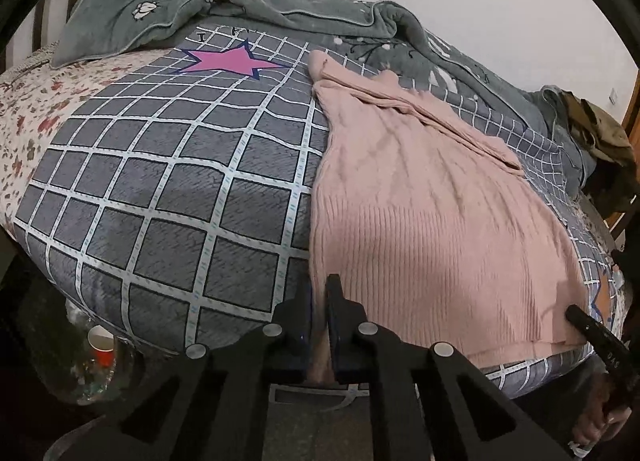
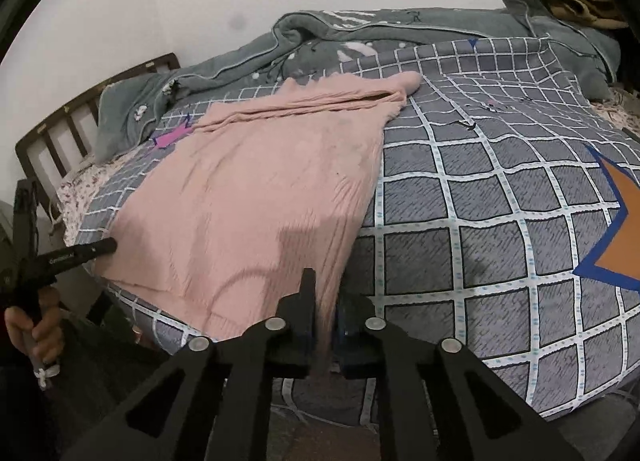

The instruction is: Fold small clothes

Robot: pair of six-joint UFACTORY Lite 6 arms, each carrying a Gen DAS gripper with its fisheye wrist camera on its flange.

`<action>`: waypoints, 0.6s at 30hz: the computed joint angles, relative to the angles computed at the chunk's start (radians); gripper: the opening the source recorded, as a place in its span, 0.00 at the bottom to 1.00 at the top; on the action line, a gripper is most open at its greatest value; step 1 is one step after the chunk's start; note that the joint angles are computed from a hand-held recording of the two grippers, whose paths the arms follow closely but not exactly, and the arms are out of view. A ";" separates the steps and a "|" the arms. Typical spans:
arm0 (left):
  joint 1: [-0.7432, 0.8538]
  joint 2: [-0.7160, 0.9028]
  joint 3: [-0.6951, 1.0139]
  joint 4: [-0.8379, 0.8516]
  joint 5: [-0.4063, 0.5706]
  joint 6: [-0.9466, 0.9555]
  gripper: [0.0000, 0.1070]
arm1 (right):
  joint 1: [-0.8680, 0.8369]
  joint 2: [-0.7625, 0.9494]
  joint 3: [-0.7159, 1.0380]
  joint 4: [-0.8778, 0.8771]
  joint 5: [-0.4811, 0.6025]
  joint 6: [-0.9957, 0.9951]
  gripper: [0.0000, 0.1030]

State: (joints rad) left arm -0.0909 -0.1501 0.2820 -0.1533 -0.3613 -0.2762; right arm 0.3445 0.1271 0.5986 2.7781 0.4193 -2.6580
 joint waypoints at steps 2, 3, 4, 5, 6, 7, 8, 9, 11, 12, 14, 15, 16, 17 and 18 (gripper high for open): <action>-0.005 0.002 0.001 -0.039 0.002 0.027 0.16 | 0.009 0.005 0.000 0.056 -0.003 -0.047 0.16; -0.005 0.004 0.002 -0.055 0.003 0.036 0.19 | 0.015 0.006 0.001 0.093 -0.007 -0.079 0.16; -0.005 0.005 0.002 -0.065 0.001 0.041 0.20 | 0.017 0.005 0.001 0.098 -0.010 -0.084 0.16; -0.002 0.005 0.001 -0.055 0.000 0.027 0.20 | 0.017 0.006 0.003 0.083 -0.011 -0.072 0.16; 0.005 0.004 -0.002 -0.025 0.000 0.002 0.20 | 0.018 0.005 0.002 0.083 -0.009 -0.073 0.16; 0.012 0.008 0.000 0.015 0.001 -0.033 0.20 | 0.023 0.001 -0.002 0.120 -0.009 -0.104 0.16; 0.014 0.016 0.004 0.039 0.004 -0.055 0.20 | 0.034 -0.001 -0.005 0.182 -0.005 -0.156 0.16; 0.011 0.026 0.010 0.042 0.005 -0.057 0.21 | 0.045 -0.002 -0.008 0.247 -0.001 -0.213 0.16; 0.000 0.037 0.015 0.019 0.002 -0.032 0.23 | 0.052 0.001 -0.009 0.280 0.002 -0.239 0.16; -0.011 0.043 0.021 -0.015 0.004 0.000 0.23 | 0.052 0.001 -0.009 0.271 0.005 -0.227 0.16; -0.019 0.046 0.024 -0.028 0.002 0.016 0.23 | 0.050 0.002 -0.009 0.243 0.004 -0.204 0.15; -0.027 0.051 0.026 -0.046 -0.001 0.029 0.23 | 0.050 0.007 -0.002 0.223 -0.006 -0.189 0.13; -0.030 0.053 0.027 -0.061 -0.003 0.042 0.23 | 0.050 0.012 0.002 0.208 -0.011 -0.176 0.11; -0.034 0.054 0.026 -0.076 -0.008 0.054 0.23 | 0.054 0.015 0.004 0.214 -0.015 -0.180 0.11; -0.044 0.057 0.025 -0.109 -0.016 0.076 0.23 | 0.057 0.018 0.009 0.228 -0.022 -0.194 0.10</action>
